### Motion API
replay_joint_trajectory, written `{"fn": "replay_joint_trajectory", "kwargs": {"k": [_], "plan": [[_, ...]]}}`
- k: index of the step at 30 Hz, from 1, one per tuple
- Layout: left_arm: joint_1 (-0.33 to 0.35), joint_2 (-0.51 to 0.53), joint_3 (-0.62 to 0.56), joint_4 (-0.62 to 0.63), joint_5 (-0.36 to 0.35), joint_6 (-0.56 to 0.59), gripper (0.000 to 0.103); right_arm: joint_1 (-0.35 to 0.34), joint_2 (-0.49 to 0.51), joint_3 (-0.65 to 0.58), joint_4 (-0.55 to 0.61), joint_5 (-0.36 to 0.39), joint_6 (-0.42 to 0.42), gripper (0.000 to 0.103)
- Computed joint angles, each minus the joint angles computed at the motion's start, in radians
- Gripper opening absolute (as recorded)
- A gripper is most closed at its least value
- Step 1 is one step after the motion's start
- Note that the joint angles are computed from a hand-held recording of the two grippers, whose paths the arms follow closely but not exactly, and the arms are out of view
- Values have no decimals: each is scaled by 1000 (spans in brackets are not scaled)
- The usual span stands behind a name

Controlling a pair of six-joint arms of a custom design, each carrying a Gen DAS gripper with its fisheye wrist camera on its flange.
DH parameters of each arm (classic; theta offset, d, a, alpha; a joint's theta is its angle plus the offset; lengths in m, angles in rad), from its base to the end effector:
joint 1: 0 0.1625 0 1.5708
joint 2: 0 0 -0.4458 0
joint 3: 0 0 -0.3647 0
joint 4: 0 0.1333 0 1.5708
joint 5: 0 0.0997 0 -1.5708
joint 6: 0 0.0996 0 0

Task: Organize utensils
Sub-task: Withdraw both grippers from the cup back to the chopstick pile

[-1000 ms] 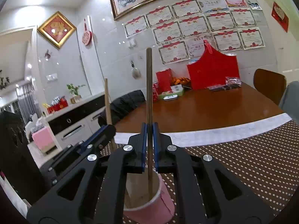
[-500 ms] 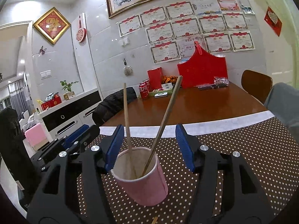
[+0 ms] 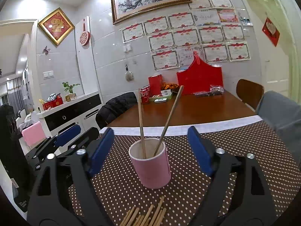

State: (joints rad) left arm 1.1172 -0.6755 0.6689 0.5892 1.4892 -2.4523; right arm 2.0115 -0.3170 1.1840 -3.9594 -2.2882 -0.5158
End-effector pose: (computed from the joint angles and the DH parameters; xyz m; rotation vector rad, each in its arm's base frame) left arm -0.1974 -0.7277 0.3058 1.3652 2.2294 -1.3855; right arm 0.3768 -0.6399 0.1193 0.2609 -1.9147 1.7057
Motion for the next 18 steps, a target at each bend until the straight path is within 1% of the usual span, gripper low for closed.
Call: {"fn": "replay_joint_trajectory", "kwargs": {"k": [2,4,7,10,15,18], "plan": [[-4,-32,52,-11,-10,0,57,12,-5,27,-34,-7,-4,85],[-7,-62,100,-15,-18,-1,57,23,-6,44,-58,-24,-5,91],[-7,-106,176,-30,-25,-5,57,39,-7,63,-82,-56,-3,94],[-6,-127,209,-11,-42,-13,57,50,-12,92,-92,-90,17,95],[3,-157,263,6,-51,-21,57,60,-11,138,-101,-153,69,95],[3,-168,286,15,-88,-35,57,63,-8,154,-87,-187,84,95]]}}
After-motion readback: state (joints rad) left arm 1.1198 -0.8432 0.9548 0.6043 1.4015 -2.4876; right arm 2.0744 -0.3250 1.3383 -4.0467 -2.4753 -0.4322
